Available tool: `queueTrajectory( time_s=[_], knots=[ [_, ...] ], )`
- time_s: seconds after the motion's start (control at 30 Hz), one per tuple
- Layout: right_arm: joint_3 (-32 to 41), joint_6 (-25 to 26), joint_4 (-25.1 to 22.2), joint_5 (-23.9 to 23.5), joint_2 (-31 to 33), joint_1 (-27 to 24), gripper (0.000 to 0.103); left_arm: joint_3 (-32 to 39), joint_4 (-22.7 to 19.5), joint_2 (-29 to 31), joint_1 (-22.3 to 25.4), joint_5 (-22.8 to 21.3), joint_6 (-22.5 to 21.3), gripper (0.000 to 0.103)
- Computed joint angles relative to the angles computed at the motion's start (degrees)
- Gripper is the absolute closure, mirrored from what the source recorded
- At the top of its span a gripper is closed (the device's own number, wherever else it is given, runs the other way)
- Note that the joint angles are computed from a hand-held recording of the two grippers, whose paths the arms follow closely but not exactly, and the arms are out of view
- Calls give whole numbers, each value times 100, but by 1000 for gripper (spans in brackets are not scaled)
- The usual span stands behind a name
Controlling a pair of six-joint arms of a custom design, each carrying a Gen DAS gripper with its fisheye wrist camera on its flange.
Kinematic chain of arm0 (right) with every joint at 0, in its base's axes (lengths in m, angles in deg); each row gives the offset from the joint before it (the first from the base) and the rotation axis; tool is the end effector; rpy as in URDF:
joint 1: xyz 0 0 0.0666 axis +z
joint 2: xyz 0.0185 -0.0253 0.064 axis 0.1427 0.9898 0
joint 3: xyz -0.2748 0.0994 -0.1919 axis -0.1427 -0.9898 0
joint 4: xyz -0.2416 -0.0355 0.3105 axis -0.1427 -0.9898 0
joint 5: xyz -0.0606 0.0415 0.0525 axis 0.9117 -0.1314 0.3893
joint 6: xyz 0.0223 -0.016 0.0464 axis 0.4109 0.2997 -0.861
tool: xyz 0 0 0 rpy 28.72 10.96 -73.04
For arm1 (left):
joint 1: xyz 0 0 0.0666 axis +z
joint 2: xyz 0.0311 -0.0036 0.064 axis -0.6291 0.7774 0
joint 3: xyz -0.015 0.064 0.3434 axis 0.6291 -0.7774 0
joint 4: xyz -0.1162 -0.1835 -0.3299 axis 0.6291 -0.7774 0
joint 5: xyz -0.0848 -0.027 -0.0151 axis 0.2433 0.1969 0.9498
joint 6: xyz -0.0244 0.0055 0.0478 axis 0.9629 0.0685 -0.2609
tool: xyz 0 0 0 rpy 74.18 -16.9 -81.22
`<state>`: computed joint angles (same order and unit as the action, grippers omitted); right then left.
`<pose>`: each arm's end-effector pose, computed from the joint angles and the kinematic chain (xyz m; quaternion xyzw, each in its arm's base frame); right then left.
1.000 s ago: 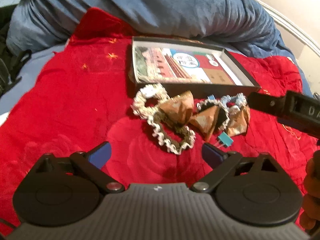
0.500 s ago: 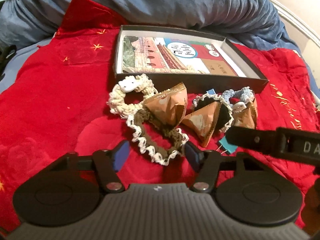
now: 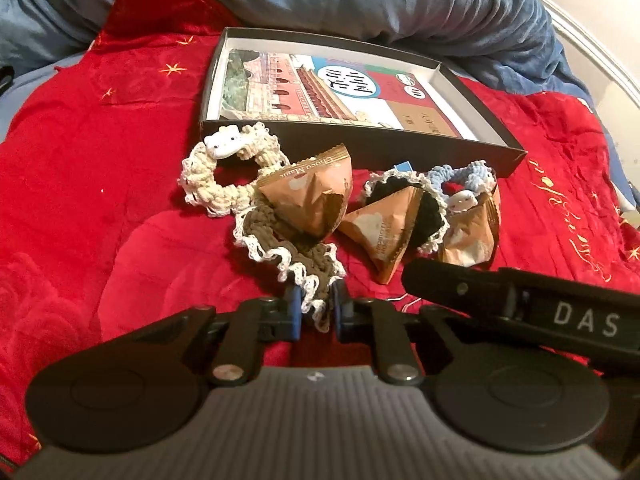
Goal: Organize objects
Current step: 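Grasp the brown lace scrunchie with left tool while right tool grasps the blue binder clip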
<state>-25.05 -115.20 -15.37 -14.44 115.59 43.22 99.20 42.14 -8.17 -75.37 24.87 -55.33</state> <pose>0.3547 0.2432 0.3051 0.0882 0.9120 0.2113 0.3403 0.3648 -0.2627 0.2944 0.0461 0.9324 -0.1258 0.3356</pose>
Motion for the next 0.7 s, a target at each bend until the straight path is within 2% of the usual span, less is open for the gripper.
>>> queueTrajectory(
  time_s=[0.5, 0.7],
  knots=[
    [-55, -132, 97, -29, -7, -5, 52, -6, 42, 6, -6, 16, 104, 88],
    [-68, -216, 109, -22, -2, -3, 59, -22, 56, -8, -3, 24, 155, 89]
  ],
)
